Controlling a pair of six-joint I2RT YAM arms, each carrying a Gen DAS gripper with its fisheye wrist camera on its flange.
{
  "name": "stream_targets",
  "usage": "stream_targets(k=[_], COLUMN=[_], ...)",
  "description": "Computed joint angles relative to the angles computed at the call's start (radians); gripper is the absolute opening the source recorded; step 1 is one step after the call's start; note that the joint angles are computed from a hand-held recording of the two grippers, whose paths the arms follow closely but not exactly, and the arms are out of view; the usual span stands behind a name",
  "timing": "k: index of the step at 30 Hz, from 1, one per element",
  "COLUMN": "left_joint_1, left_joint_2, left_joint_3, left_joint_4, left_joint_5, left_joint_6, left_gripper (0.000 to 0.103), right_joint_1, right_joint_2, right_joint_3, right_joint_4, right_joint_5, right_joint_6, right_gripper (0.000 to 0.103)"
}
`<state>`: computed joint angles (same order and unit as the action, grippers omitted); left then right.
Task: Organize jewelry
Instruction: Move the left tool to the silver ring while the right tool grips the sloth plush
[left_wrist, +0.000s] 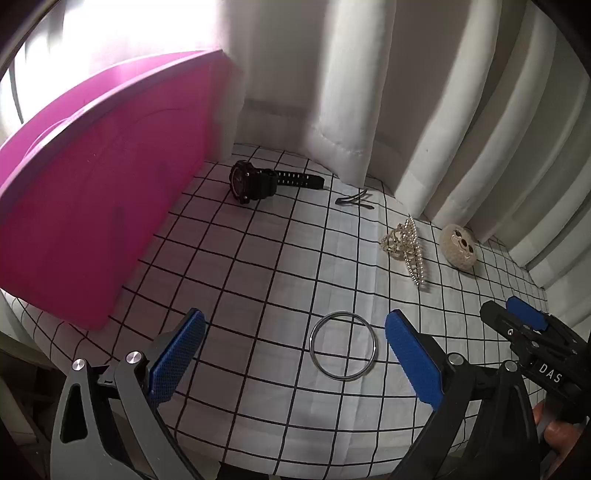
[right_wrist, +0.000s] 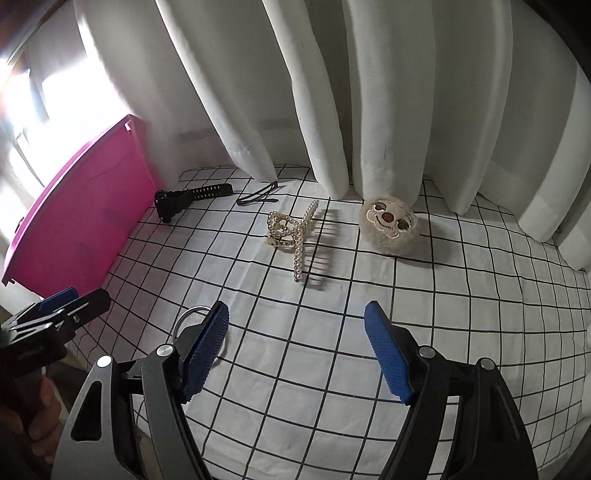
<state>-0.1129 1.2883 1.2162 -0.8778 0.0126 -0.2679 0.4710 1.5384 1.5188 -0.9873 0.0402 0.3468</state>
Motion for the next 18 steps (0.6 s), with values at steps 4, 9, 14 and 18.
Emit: stream_targets(k=[4,9,14,18], left_joint_1=[-0.053,-0.097,-0.145,-0.180], left_joint_2=[0.025,0.067,0.110,0.140], left_joint_3=[-0.050,-0.102,-0.127,-0.131], left_joint_4=[0.046,0.103,0.149,0.164], left_joint_5=[-0.054,-0.089,-0.125,-0.140], left_joint_6=[-0.045,-0.112,-0.167,-0.209], left_gripper=[0.096,0.096,0.096,0.096], right_joint_1=[-0.053,-0.117,-0.158,-0.180], right_joint_2=[0.012,0.052,0.084,0.109], right_joint_3=[-0.048,-0.076,-0.093,-0.100], right_joint_4=[0.052,0.103,0.149,0.179], right_joint_5=[-0.032,-0.062,-0.083,-0.098], right_joint_6=[-0.038,-0.093,-0.138,-0.165], right_gripper=[0.073,0.073,0.073,0.073])
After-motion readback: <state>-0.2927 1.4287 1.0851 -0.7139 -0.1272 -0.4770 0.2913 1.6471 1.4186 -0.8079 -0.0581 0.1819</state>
